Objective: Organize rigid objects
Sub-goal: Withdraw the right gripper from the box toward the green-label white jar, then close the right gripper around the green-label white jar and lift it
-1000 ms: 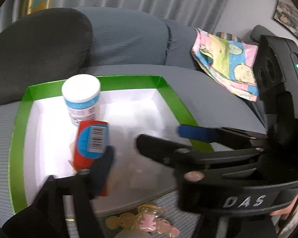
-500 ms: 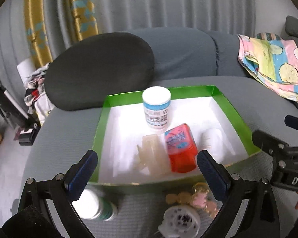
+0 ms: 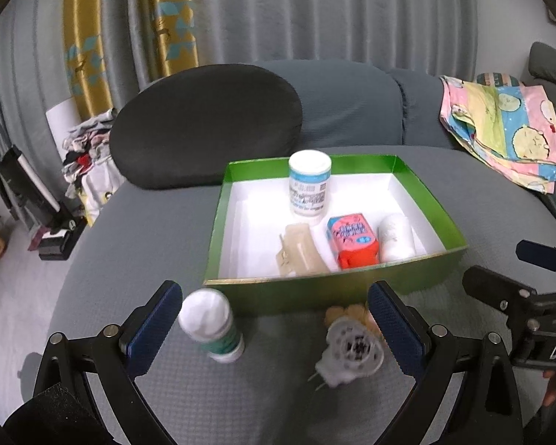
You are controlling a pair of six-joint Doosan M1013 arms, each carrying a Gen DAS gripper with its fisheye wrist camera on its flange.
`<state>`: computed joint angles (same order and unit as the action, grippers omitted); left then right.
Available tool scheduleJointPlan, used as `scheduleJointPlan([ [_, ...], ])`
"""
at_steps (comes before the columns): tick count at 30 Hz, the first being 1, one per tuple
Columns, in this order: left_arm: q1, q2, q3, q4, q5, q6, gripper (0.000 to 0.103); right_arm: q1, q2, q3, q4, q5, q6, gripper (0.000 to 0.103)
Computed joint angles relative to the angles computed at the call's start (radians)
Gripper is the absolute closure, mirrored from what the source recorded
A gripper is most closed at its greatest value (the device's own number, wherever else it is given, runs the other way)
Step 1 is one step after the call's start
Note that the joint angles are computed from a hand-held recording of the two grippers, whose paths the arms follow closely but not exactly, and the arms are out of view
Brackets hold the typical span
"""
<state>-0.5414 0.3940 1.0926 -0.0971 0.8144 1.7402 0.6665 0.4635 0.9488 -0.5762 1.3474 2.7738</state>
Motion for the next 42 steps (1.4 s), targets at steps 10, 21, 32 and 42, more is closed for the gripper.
scheduleJointPlan([
  [10, 0.046, -0.039, 0.083, -0.055, 0.031, 0.038, 0.003, 0.020, 0.022, -0.023, 0.068, -0.034, -0.023, 0.001],
  [21, 0.088, -0.032, 0.105, -0.121, 0.084, 0.056, 0.003, 0.021, 0.050, -0.047, 0.147, -0.082, -0.086, 0.001],
  [32, 0.128, 0.000, 0.081, -0.300, 0.128, 0.159, 0.003, 0.007, 0.130, -0.159, 0.244, -0.155, -0.267, 0.002],
  [42, 0.156, 0.046, 0.032, -0.460, 0.189, 0.270, 0.003, -0.029, 0.215, -0.282, 0.386, -0.161, -0.429, 0.019],
])
